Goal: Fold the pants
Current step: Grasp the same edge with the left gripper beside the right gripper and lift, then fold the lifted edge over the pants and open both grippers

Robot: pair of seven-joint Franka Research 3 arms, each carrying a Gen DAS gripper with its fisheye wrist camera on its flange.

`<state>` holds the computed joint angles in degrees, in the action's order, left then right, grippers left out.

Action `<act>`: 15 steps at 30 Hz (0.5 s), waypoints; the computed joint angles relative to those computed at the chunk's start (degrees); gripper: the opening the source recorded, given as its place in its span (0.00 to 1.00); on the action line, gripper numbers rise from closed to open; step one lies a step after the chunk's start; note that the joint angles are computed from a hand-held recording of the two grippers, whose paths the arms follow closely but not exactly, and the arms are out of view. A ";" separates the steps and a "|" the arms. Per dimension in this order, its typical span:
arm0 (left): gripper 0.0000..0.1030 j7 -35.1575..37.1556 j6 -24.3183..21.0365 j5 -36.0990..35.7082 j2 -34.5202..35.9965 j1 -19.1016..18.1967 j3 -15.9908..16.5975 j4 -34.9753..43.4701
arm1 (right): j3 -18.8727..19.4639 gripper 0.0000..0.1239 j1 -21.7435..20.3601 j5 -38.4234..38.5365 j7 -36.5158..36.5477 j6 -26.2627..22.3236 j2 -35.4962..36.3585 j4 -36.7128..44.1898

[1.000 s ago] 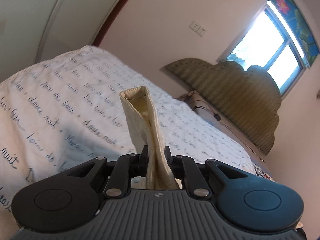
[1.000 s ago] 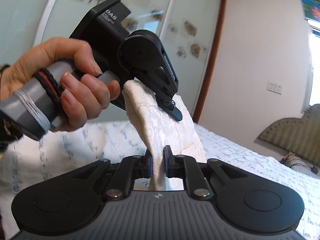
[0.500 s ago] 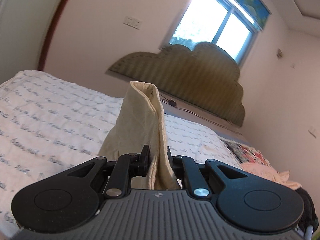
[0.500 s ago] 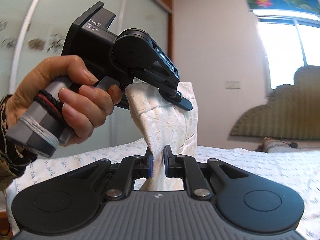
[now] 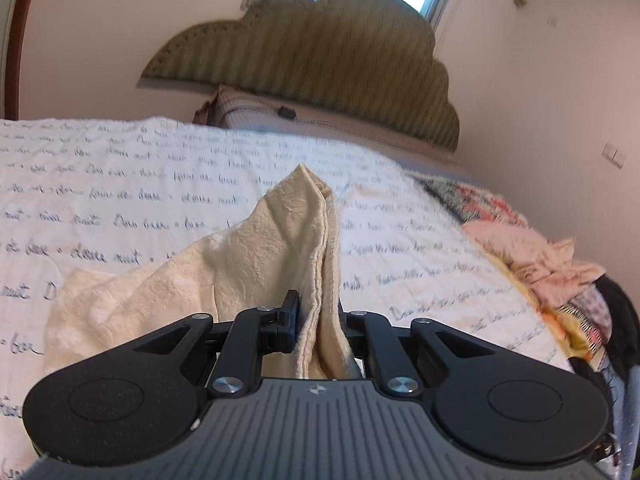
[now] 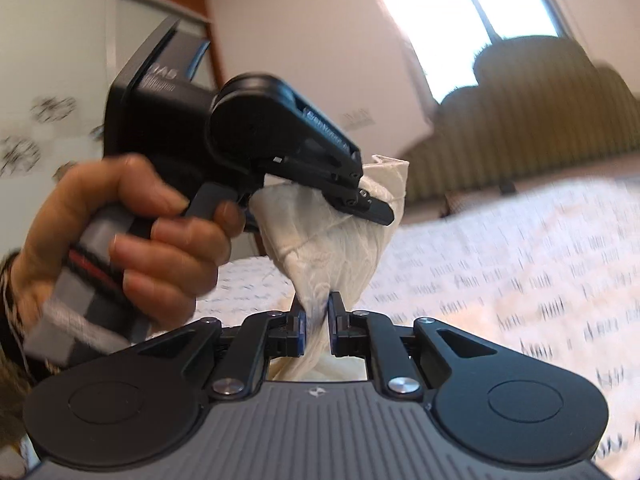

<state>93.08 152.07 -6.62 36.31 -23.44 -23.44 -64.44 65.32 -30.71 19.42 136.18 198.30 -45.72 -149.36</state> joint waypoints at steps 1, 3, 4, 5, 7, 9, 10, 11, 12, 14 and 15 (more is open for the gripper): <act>0.12 -0.56 -1.04 1.18 1.37 -1.19 0.87 1.77 | -0.07 0.09 0.35 0.62 0.73 0.12 0.31 -0.66; 0.12 -1.67 -2.96 3.23 3.76 -3.22 2.30 4.92 | -0.63 0.09 1.38 1.85 2.35 -0.07 1.46 -1.35; 0.12 -1.77 -3.62 3.98 4.74 -3.87 2.67 6.11 | -0.70 0.09 1.83 2.61 3.39 0.11 2.01 -1.62; 0.12 -1.55 -4.12 4.64 5.41 -4.39 2.87 6.82 | -0.56 0.09 2.23 3.40 4.38 0.47 2.27 -2.26; 0.12 -1.22 -5.19 5.23 6.64 -4.91 3.00 8.04 | -0.37 0.09 3.04 4.85 6.13 0.51 2.35 -3.27; 0.13 -0.77 -6.26 5.42 7.46 -5.20 2.95 8.79 | -0.41 0.09 3.43 5.49 7.38 0.05 2.73 -3.53; 0.13 -0.46 -6.87 5.47 7.89 -5.33 2.92 9.24 | -0.32 0.09 3.73 5.82 8.09 -0.27 2.66 -3.75; 0.13 -0.09 -7.29 5.45 8.14 -5.39 2.85 9.40 | -0.82 0.09 3.85 5.69 8.49 -0.84 3.13 -3.34; 0.15 0.69 -7.56 5.33 8.28 -5.38 2.56 9.37 | -1.06 0.09 4.56 6.09 9.36 -1.25 2.78 -3.91; 0.25 2.83 -8.40 4.65 9.03 -5.15 1.66 9.98 | -1.33 0.09 5.06 6.27 10.97 -2.66 2.21 -3.82; 0.31 4.02 -8.85 3.61 9.36 -4.69 0.80 10.21 | -2.12 0.09 5.77 6.19 11.82 -3.31 1.96 -4.03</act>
<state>97.10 143.21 -3.00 45.67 -28.13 -22.65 -54.23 63.20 -24.94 25.62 148.00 194.99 -43.75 -153.39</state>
